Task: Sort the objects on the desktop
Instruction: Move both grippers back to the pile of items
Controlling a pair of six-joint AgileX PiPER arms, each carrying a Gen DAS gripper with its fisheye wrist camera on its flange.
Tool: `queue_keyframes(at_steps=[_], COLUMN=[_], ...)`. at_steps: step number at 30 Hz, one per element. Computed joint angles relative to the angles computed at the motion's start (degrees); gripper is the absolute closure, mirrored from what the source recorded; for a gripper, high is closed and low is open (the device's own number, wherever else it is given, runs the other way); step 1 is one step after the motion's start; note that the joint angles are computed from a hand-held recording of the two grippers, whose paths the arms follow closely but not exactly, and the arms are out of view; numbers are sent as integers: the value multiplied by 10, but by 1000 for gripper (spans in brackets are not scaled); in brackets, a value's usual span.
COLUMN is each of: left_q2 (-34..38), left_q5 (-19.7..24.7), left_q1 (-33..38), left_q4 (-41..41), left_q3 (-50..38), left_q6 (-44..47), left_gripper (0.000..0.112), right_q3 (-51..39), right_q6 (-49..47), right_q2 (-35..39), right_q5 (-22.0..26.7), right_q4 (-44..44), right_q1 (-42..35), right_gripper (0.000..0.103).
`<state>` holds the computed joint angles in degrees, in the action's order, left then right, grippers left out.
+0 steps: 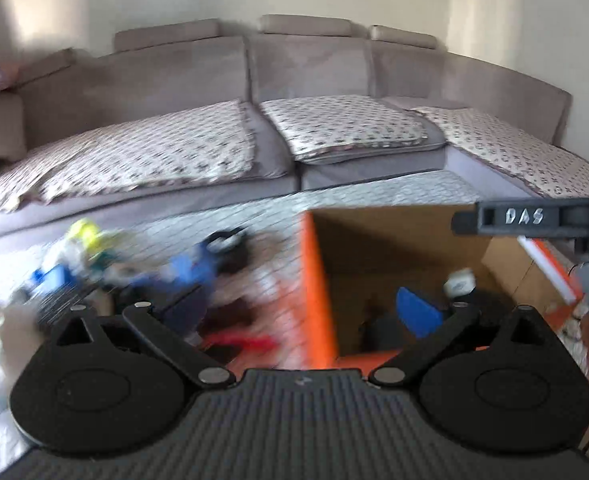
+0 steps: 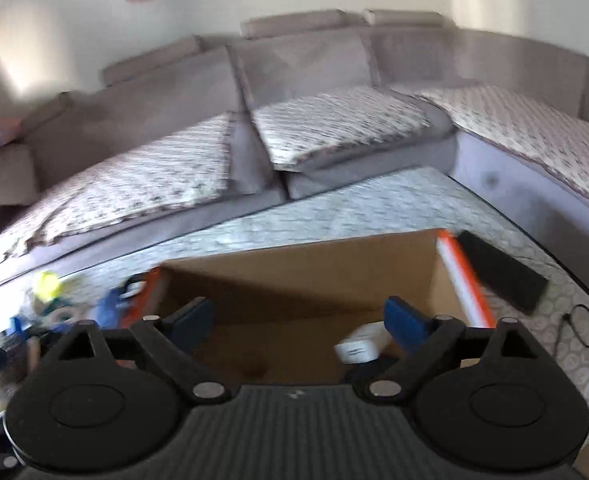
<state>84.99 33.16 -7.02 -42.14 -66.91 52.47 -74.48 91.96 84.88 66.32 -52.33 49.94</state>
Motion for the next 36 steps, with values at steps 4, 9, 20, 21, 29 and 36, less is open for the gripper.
queue_keyframes(at_steps=[4, 9, 20, 21, 29, 36], left_q2=[-22, 10, 83, 91, 168, 261], left_q5=[30, -25, -88, -91, -79, -99], left_q1=[101, 201, 292, 288, 232, 157], left_q4=[-44, -44, -229, -243, -310, -228], left_q3=[44, 56, 98, 94, -24, -173], left_q6=[73, 94, 305, 316, 334, 237], left_gripper=[9, 9, 11, 12, 16, 19], right_q3=[-89, -183, -201, -213, -265, -249], right_q6=[-43, -114, -137, -142, -119, -93], right_q2=[57, 138, 281, 289, 332, 332], right_q5=[-7, -55, -165, -164, -142, -136], right_q4=[8, 35, -2, -1, -61, -78], right_q1=[62, 96, 132, 131, 123, 99], right_gripper=[6, 1, 27, 27, 27, 27])
